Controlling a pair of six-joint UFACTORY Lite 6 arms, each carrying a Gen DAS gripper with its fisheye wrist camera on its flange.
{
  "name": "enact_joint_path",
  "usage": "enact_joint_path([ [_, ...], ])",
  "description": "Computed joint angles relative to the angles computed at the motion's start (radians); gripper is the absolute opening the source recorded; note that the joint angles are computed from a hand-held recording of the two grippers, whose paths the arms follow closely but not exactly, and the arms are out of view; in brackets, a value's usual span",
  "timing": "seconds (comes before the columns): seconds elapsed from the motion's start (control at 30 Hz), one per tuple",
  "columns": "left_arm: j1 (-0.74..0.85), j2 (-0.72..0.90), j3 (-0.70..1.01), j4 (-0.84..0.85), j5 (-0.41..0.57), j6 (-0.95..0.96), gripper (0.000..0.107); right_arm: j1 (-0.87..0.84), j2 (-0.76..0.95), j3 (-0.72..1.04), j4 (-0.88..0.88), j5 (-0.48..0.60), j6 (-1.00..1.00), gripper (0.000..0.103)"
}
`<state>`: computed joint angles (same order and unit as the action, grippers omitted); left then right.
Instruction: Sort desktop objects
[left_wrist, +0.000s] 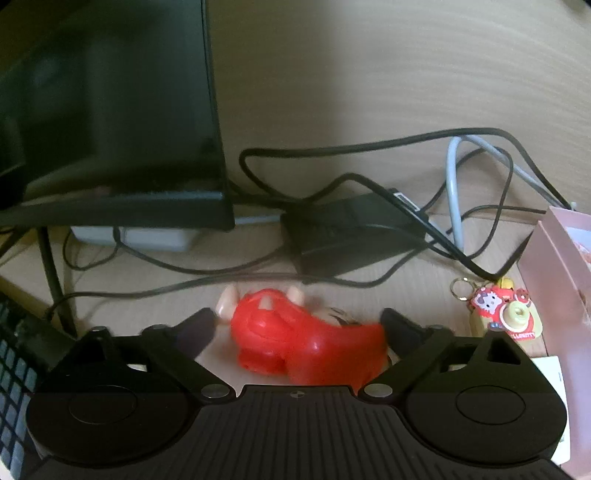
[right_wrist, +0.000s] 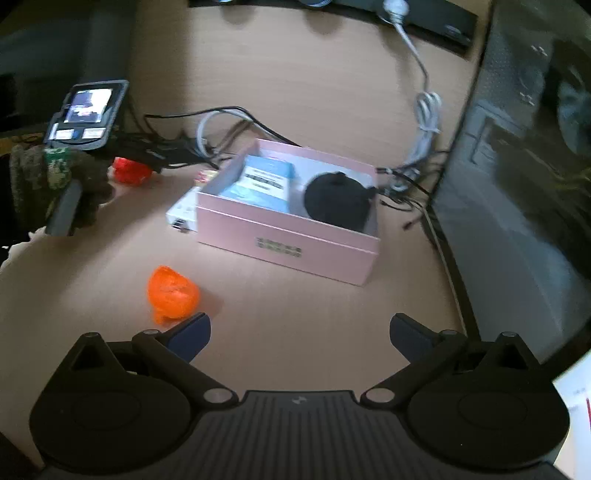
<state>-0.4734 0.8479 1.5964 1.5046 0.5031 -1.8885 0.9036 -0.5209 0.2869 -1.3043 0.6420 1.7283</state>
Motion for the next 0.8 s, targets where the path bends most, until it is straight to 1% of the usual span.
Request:
enact_joint_path([
  [0.13,-0.025,-0.07,-0.115,0.101,0.004,-0.096,0.096,-0.06,0.017,0.008,-0.013,-0.053,-0.008,0.103],
  [0.23,-0.066,-0.22,-0.327,0.235,-0.025,-0.301,0.096,-0.096,0.09,0.039,-0.083,-0.119,0.032,0.103],
  [0.33,-0.153,-0.393,-0.569,0.368,-0.052,-0.526,0.097,-0.106,0.166,0.065,-0.181,-0.176,0.096,0.103],
  [0.4,-0.234,-0.484,-0.707,0.42,-0.033,-0.659,0.097,-0.106,0.209,0.074,-0.287,-0.195,0.184,0.103],
  [0.47,-0.322,-0.561,-0.812,0.385,-0.004,-0.72,0.097,-0.096,0.241,0.065,-0.443,-0.175,0.336,0.103],
  [0.5,-0.351,-0.587,-0.845,0.362,-0.004,-0.743,0.095,-0.096,0.255,0.062,-0.513,-0.164,0.407,0.103],
  [0.57,-0.418,-0.636,-0.902,0.294,-0.012,-0.777,0.095,-0.136,0.287,0.078,-0.629,-0.208,0.492,0.103],
  [0.6,-0.456,-0.652,-0.922,0.245,0.002,-0.772,0.095,-0.164,0.307,0.091,-0.697,-0.246,0.535,0.103],
  [0.67,-0.513,-0.676,-0.947,0.145,0.041,-0.726,0.095,-0.192,0.365,0.12,-0.849,-0.285,0.637,0.103],
  [0.73,-0.556,-0.712,-0.967,0.01,0.071,-0.651,0.095,-0.196,0.444,0.161,-0.954,-0.298,0.707,0.103],
  [0.8,-0.603,-0.76,-0.991,-0.104,0.124,-0.583,0.096,-0.193,0.506,0.192,-1.061,-0.31,0.786,0.103],
])
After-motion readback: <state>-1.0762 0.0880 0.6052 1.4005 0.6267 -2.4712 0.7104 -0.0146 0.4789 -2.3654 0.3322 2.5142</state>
